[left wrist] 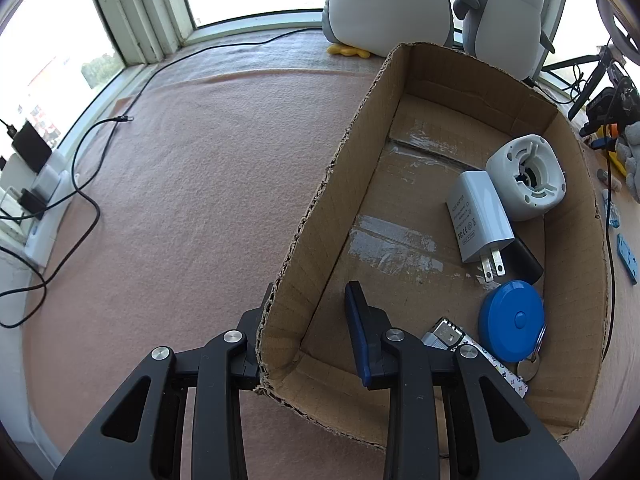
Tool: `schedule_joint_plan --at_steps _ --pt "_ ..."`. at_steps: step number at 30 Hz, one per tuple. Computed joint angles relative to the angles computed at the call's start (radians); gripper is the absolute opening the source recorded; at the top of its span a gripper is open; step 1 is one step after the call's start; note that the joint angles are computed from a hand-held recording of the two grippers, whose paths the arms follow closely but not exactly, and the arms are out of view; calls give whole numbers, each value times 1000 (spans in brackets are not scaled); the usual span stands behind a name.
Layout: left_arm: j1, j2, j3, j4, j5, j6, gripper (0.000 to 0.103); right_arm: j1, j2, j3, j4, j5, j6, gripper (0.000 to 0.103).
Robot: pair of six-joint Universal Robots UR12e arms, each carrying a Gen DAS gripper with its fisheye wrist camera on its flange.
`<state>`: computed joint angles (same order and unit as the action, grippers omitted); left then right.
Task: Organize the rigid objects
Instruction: 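Move the right gripper to the wooden clothespin and grasp it, then carry the clothespin into the box beside the charger and release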
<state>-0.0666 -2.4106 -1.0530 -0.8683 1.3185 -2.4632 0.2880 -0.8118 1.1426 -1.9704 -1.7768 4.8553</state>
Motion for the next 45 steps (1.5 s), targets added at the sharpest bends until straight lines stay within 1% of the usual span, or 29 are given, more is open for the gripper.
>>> schedule_joint_plan --at_steps 4,5,9,11,16,17,22,25,28,33,40,41,42,45 --pt "0 0 0 0 0 1 29 -3 6 -2 9 -11 -8 24" --pt "0 0 0 0 0 1 29 -4 6 1 8 -12 -9 21" --pt "0 0 1 -1 0 0 29 -1 -5 23 -4 -18 -9 16" --pt "0 0 1 -2 0 -1 29 1 -14 36 -18 -18 -1 11" --pt "0 0 1 -2 0 -1 29 8 -21 37 -27 -38 -21 11" --pt "1 -1 1 -3 0 -2 29 14 -20 24 -17 -45 -21 11" --pt "2 0 -2 2 -3 -6 29 24 -34 44 -58 -55 -20 11" --pt "2 -1 -1 1 -4 -8 29 35 -37 42 -58 -66 -35 11" --pt "2 -3 6 -10 -5 -12 29 51 -30 22 -38 -78 -64 11" --pt "2 -5 14 -23 -5 -20 29 78 -43 40 -98 -78 -74 11" --pt "3 -4 10 -15 -6 -16 29 122 -58 35 -161 -85 -103 11" --pt "2 -4 11 -17 -6 -16 29 120 -47 7 -162 -77 -117 11" --pt "2 -4 11 -17 -6 -16 29 125 -48 5 -177 -73 -127 11" --pt "2 -5 11 -13 -3 -12 30 143 -36 -34 -175 -78 -179 11"
